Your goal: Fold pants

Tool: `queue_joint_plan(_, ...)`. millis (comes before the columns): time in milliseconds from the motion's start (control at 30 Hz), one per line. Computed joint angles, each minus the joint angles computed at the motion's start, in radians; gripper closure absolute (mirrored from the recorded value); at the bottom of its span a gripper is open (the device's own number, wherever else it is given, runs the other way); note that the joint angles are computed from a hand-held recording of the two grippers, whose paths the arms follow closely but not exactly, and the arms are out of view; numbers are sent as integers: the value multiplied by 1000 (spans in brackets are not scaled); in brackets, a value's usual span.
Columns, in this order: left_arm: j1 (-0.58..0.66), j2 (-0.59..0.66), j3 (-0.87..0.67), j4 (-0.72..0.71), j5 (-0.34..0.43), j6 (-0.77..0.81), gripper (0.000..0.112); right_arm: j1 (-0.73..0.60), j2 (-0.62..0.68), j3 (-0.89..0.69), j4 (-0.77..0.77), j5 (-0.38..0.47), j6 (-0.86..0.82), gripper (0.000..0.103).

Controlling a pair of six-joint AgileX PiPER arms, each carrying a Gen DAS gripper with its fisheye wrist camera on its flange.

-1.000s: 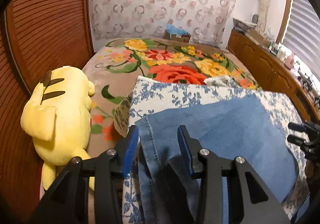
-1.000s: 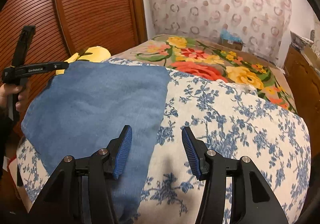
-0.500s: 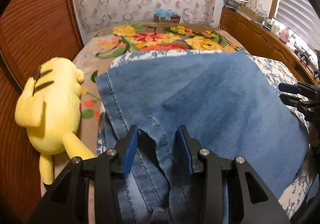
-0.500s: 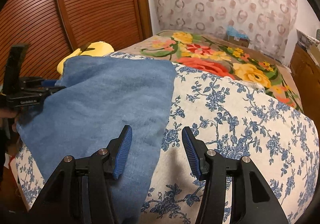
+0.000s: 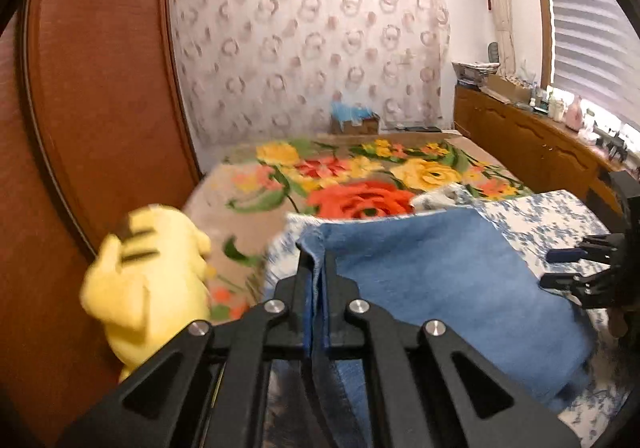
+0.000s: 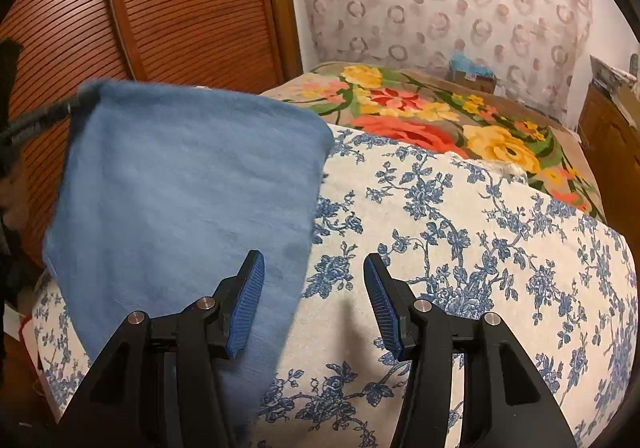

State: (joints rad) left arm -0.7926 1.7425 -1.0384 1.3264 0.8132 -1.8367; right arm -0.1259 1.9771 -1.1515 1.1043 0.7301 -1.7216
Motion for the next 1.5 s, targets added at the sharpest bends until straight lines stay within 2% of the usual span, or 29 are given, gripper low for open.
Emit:
queue_joint_plan(67, 50, -11, -5, -66, -60, 71, 100, 1, -3, 3, 6, 3, -5, 50)
queue_joint_plan(133, 74, -3, -9, -115, -80, 112, 93, -4, -7, 4, 10, 15, -14, 50)
queue_joint_plan(267, 89, 12, 22, -150, -110, 87, 78, 7, -4, -15, -2, 19, 11, 49)
queue_joint_plan(367, 89, 30, 41, -164, -144, 59, 74, 23, 23, -67, -37, 24, 73, 48)
queue_joint_plan(533, 63, 63, 52, -141, -195, -18, 73, 74, 84, -167, -103, 9, 168, 47)
queue_joint_plan(833, 26, 75, 73, -45, -231, -181, 73, 110, 198, -310, -194, 74, 325, 47)
queue_joint_plan(1200, -46, 83, 26, -40, -186, -201, 73, 98, 228, -328, -190, 128, 345, 48)
queue_joint_plan(1367, -54, 86, 22, -55, -168, -193, 73, 91, 233, -335, -189, 154, 340, 56)
queue_joint_plan(1467, -56, 89, 28, -58, -167, -205, 73, 89, 239, -343, -194, 174, 348, 66)
queue_joint_plan(1500, -56, 90, 28, -61, -166, -205, 73, 87, 239, -343, -195, 186, 345, 73)
